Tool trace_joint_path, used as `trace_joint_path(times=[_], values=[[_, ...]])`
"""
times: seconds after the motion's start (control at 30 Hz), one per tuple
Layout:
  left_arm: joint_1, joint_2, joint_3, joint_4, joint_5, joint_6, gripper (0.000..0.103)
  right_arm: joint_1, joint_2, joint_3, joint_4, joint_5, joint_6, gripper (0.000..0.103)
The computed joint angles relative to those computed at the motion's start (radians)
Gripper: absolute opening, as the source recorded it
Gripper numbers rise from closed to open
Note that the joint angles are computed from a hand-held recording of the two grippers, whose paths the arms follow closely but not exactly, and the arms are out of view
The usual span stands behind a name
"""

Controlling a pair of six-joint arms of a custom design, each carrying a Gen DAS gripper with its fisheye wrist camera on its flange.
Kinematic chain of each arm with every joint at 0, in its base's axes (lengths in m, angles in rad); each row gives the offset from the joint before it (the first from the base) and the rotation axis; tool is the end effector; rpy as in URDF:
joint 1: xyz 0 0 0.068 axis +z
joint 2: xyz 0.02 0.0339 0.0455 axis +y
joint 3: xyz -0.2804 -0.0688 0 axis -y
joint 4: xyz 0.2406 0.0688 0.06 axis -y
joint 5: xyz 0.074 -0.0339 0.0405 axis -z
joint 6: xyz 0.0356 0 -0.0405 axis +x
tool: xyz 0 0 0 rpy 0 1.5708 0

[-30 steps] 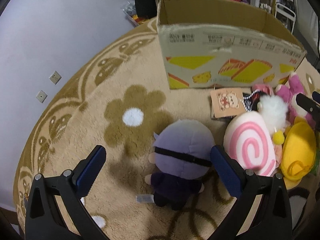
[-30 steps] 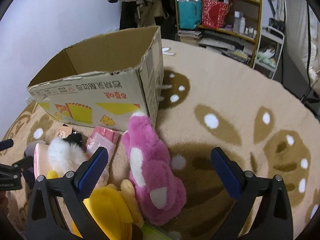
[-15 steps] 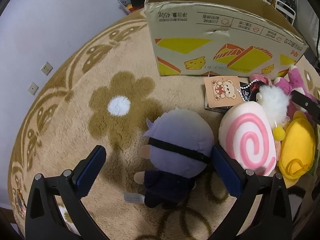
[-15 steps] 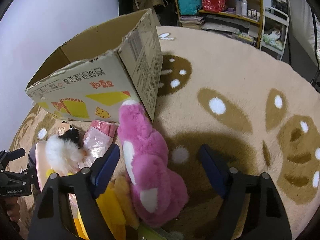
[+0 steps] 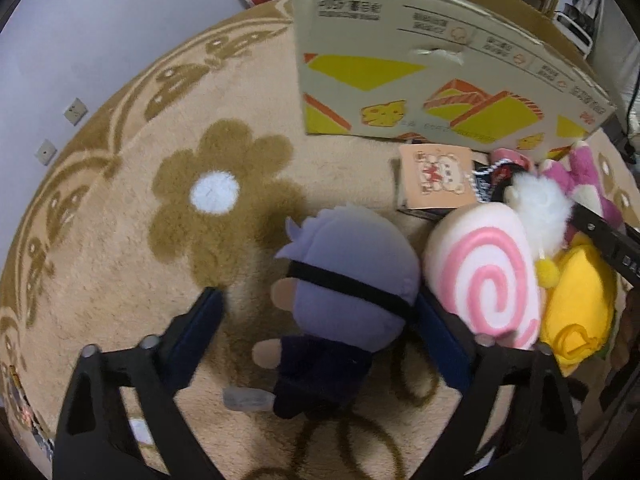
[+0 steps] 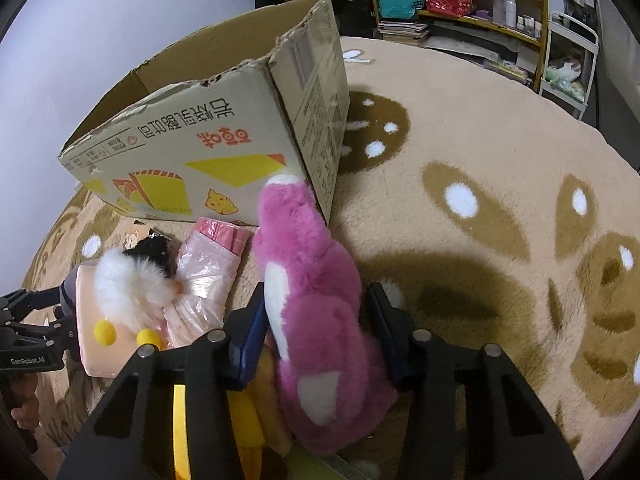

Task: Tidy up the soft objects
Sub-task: 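Reach down and grasp the purple-haired doll with the left tool while the right tool grasps the pink bear, then lift the doll with the left tool into the box while the right tool drops the pink bear in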

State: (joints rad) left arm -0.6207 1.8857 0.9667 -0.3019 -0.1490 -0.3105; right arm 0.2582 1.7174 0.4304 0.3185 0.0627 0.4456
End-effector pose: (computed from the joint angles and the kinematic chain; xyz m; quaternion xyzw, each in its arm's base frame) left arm 0.2780 -0.1922 0.1226 0.1389 0.9722 -0.0124 0.1880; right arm 0.2403 0.0612 0.0865 0.0986 0.9495 0.0741 0.2886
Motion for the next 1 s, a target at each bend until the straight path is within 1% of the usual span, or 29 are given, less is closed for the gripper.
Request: trace_joint_path(times=[0.03,0.13,0.2,0.27,0.33,0.47,0.53,0.67,0.8,0.93,0.97,1.0], values=[[-0.005,-0.002,-0.001,0.002,0.003,0.003,0.081,0.001,-0.003,-0.003,0.001,0.0,-0.001,0.049],[-0.017,-0.015,-0.01,0.015,0.019,0.018,0.063,0.006,-0.009,-0.005,-0.001,0.01,-0.005,0.048],[-0.033,-0.03,-0.018,0.021,0.006,0.023,0.056,0.01,-0.015,-0.003,-0.008,0.019,0.0,0.048],[-0.043,-0.044,-0.027,0.024,-0.009,0.023,0.055,0.021,-0.031,-0.004,-0.017,0.038,0.002,0.048],[-0.047,-0.059,-0.039,0.03,-0.014,0.017,0.054,0.024,-0.044,-0.003,-0.025,0.045,-0.001,0.045],[-0.088,-0.112,-0.067,0.039,-0.09,0.001,0.053,0.032,-0.086,-0.014,-0.046,0.052,0.0,0.042],[-0.094,-0.133,-0.075,0.042,-0.11,-0.005,0.053,0.043,-0.128,-0.026,-0.053,0.068,-0.001,0.042],[-0.122,-0.213,-0.105,0.041,-0.183,-0.031,0.053,0.068,-0.216,-0.05,-0.06,0.104,0.004,0.042],[-0.12,-0.289,-0.135,0.094,-0.23,-0.018,0.053,0.082,-0.291,-0.055,-0.09,0.125,0.014,0.042],[-0.116,-0.353,-0.145,0.117,-0.268,-0.003,0.053,0.109,-0.396,-0.049,-0.159,0.165,0.019,0.042],[-0.125,-0.375,-0.145,0.118,-0.301,0.006,0.053,0.116,-0.422,-0.052,-0.171,0.175,0.019,0.042],[-0.12,-0.379,-0.143,0.133,-0.314,0.021,0.053,0.127,-0.453,-0.048,-0.192,0.192,0.021,0.042]])
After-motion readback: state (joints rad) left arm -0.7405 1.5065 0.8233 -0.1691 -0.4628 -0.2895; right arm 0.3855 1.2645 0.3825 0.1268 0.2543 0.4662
